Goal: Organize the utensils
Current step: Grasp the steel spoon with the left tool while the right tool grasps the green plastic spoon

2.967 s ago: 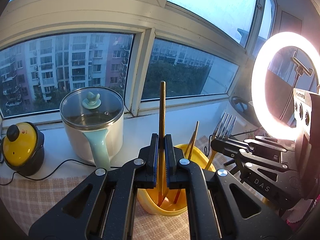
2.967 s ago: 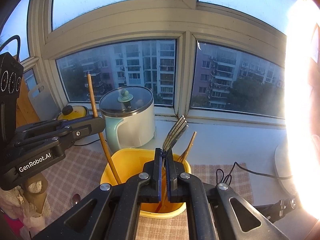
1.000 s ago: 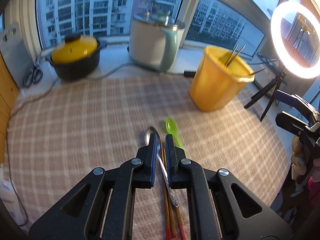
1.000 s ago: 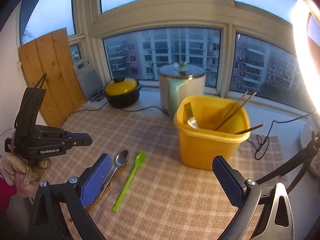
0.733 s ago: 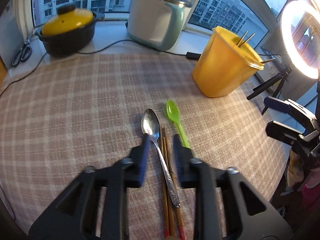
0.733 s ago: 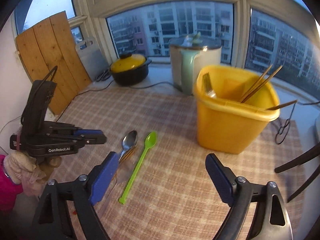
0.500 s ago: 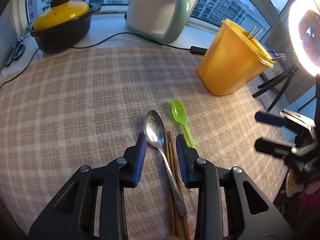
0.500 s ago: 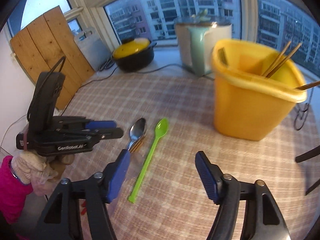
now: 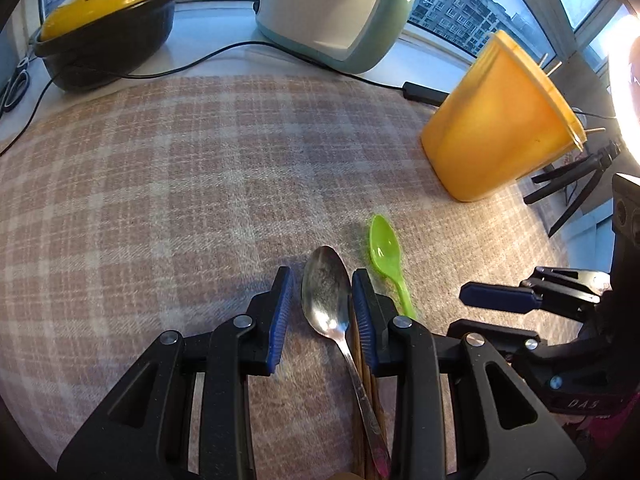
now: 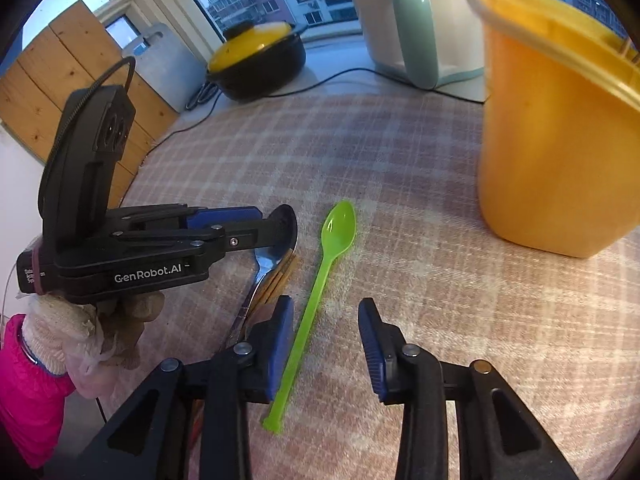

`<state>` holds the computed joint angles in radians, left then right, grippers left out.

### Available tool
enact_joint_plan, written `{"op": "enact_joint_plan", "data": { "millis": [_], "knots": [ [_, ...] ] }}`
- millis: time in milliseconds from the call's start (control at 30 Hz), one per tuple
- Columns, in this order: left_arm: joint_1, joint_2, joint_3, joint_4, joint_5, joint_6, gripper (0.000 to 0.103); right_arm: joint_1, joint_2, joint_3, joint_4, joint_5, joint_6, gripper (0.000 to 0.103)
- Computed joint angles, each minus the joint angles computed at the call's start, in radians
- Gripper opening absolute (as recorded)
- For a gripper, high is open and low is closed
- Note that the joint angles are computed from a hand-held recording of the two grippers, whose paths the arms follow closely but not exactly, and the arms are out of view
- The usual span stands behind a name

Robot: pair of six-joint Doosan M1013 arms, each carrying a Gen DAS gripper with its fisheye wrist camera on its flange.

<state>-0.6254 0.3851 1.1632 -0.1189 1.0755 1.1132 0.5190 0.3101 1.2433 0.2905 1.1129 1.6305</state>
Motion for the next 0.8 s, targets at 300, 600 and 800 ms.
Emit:
{"op": "enact_joint_plan", "data": {
  "millis": [300,600,800],
  "knots": [
    [-0.004,0.014,-0.010,0.014,-0.001,0.005,0.030,0.002,0.027,-0.023,0.007,0.022,0.004,0.025],
    [-0.028,0.013,-0.002,0.101,-0.015,0.019,0.014,0.008,0.043,-0.040,-0.008,0.037,0.017,0.023],
    [-0.031,0.007,0.004,0.113,-0.035,0.024,0.006,0.013,0.059,-0.060,-0.031,0.054,0.030,0.022]
  ]
}}
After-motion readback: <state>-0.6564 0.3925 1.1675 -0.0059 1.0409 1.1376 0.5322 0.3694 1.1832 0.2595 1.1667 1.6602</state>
